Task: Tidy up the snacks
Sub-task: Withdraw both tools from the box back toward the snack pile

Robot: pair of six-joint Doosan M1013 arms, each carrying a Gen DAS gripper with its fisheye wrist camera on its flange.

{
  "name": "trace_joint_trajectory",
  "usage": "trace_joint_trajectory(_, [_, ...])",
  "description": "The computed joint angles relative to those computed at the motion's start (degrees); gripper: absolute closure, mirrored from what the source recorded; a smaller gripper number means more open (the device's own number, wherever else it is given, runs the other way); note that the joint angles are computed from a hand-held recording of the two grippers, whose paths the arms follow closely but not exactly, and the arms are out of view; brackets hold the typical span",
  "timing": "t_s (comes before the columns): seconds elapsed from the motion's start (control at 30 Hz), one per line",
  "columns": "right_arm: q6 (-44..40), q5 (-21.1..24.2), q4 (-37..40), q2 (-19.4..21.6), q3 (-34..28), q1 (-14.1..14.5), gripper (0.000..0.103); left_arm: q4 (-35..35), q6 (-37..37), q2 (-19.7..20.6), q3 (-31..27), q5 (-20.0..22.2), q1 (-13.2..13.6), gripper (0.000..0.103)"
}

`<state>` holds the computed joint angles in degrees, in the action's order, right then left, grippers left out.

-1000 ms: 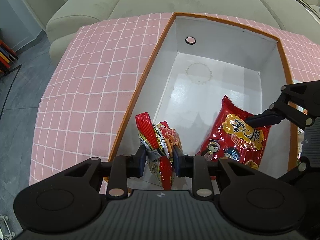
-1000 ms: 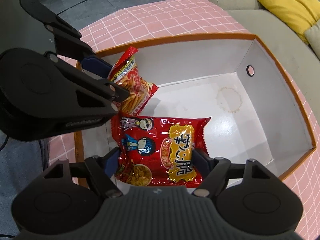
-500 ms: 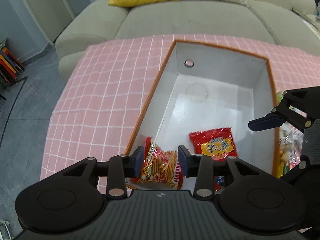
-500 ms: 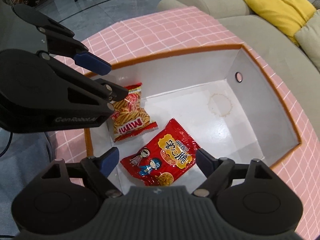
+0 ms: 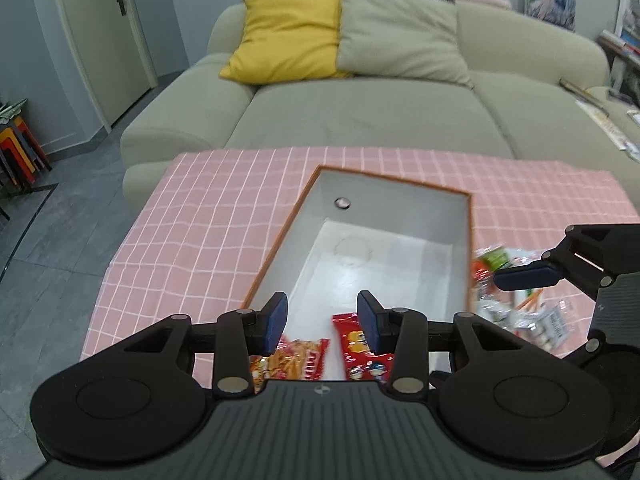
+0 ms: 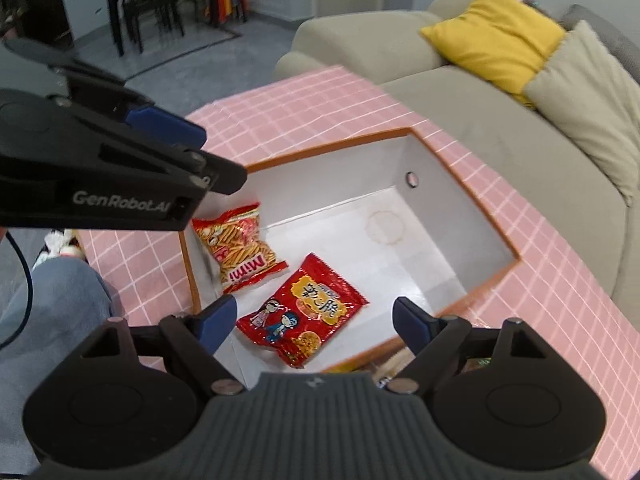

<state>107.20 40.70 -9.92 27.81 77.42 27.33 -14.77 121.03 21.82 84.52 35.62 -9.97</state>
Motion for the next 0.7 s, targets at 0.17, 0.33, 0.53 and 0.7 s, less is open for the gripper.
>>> trace_joint_trajectory(0.17, [10.2,-4.5,-6.5,-3.5,4.9,0.6,0.02,-5.9,3.2,-2.3,2.7,-2.1,-0.1,0.053])
trace_joint_trajectory(0.33, [24.3,-8.2,-16.7,-6.8,10.3,1.7,0.019,-14.2,8.7,-4.4,5.6,-3.1,0.1,0.051])
trace_joint_trajectory(0.53, [44.2,-9.6,-30.5,-9.9,16.7,3.1,0.019,-24.8,16.6,-6.0,8.9,-2.7,0.0,0.051])
trace_joint_trajectory(0.7, [58.6,-8.5,-38.6,-11.8,21.7,4.1,0.019,-30.5,20.9,-6.3,10.9,0.0,-0.5,0.051])
